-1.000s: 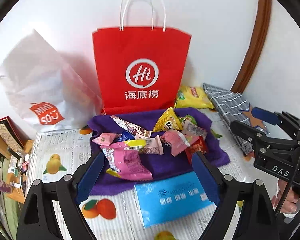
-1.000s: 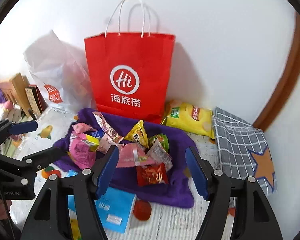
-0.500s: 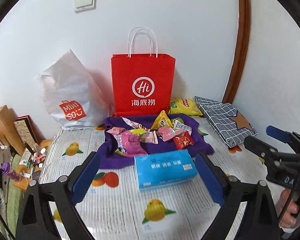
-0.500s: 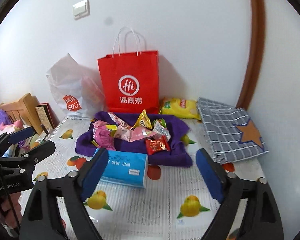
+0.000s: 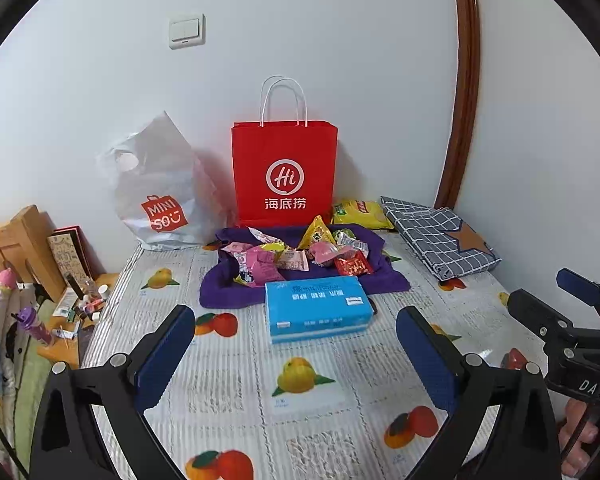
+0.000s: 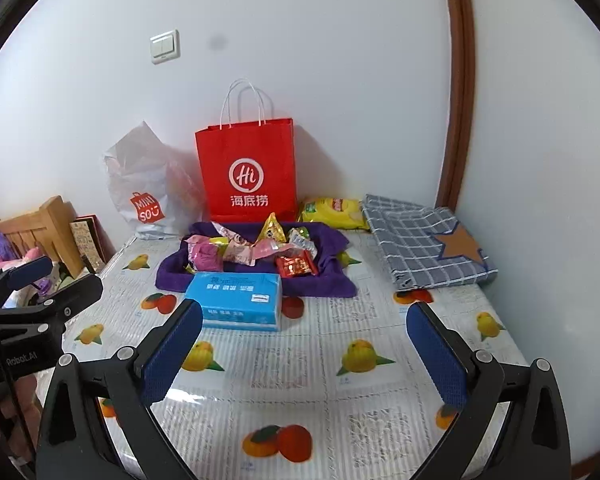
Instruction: Organize snacks
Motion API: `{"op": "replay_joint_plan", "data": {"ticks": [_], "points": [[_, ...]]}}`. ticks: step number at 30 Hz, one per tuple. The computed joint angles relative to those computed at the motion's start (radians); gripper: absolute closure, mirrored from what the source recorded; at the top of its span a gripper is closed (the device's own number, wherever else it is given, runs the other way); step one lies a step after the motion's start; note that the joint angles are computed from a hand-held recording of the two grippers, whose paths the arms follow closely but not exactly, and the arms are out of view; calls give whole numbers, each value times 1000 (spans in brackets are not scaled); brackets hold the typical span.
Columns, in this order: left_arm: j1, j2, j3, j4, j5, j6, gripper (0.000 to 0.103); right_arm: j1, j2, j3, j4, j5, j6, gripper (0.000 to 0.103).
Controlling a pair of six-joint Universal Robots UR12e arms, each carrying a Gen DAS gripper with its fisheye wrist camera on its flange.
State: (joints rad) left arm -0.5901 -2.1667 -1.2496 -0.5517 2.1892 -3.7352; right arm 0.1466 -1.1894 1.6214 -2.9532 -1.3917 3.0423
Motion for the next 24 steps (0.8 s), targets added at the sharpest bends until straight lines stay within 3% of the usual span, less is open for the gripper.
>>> {"op": "replay_joint_plan", "data": {"ticks": [3, 8, 24], "points": [[-8, 5, -10, 9, 7, -19, 1, 0, -14, 21, -19, -34, 3, 1], [-17, 10, -21, 14, 6, -37, 1, -11, -34, 48, -24, -8, 7, 0], [-25, 17, -27, 0, 26, -58, 1, -7, -43, 62, -37, -28, -5, 0]]}}
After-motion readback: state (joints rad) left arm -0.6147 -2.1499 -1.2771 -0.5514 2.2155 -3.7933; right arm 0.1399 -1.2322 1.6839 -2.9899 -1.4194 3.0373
